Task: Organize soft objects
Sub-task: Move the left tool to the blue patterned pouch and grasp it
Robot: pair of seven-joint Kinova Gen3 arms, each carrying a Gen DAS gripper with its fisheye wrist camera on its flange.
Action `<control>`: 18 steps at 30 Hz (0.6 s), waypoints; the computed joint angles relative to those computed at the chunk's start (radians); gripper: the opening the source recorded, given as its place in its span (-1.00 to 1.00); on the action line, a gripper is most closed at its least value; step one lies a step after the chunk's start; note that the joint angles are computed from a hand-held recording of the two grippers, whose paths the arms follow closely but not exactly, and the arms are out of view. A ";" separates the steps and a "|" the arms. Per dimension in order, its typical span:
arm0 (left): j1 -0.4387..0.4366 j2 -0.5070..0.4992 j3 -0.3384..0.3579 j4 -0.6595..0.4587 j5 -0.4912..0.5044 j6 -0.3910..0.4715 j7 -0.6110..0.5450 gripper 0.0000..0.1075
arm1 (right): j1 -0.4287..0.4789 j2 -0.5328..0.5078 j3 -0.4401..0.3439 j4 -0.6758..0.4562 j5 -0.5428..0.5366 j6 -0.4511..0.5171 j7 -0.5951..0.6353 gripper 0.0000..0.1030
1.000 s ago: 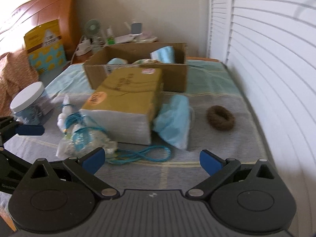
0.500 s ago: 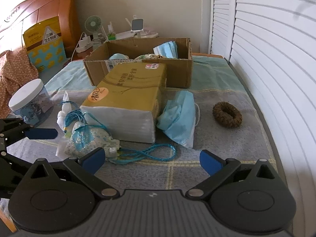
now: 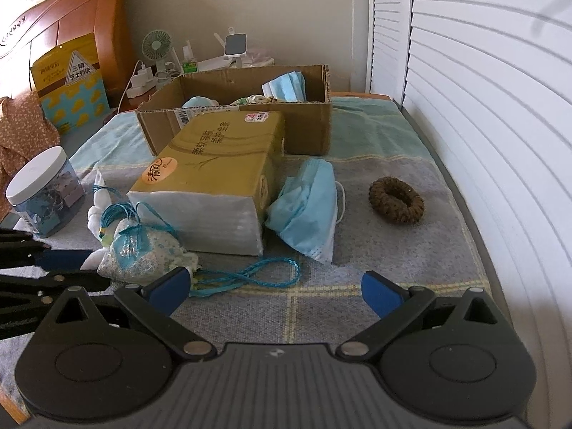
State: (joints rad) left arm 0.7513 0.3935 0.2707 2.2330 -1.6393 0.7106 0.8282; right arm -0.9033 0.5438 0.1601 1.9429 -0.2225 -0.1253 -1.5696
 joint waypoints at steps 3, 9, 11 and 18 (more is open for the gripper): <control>0.016 0.002 0.001 -0.010 0.054 0.020 -0.047 -0.54 | 0.002 0.000 0.000 0.001 -0.004 -0.005 0.000 1.00; 0.076 -0.017 -0.014 -0.024 0.094 0.065 -0.094 0.13 | -0.003 -0.006 0.007 0.016 -0.016 -0.021 0.006 1.00; 0.102 -0.014 -0.011 -0.034 0.084 0.102 -0.100 0.26 | -0.022 -0.004 0.030 0.021 -0.031 -0.027 0.014 1.00; 0.093 0.046 -0.028 -0.142 0.105 0.095 -0.193 0.26 | -0.034 -0.005 0.064 0.049 -0.082 -0.066 0.048 1.00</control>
State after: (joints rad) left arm 0.8447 0.4396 0.2429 2.0912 -1.5343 0.8055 0.6348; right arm -0.9369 0.5388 0.2236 1.9916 -0.3044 -0.1909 -1.5216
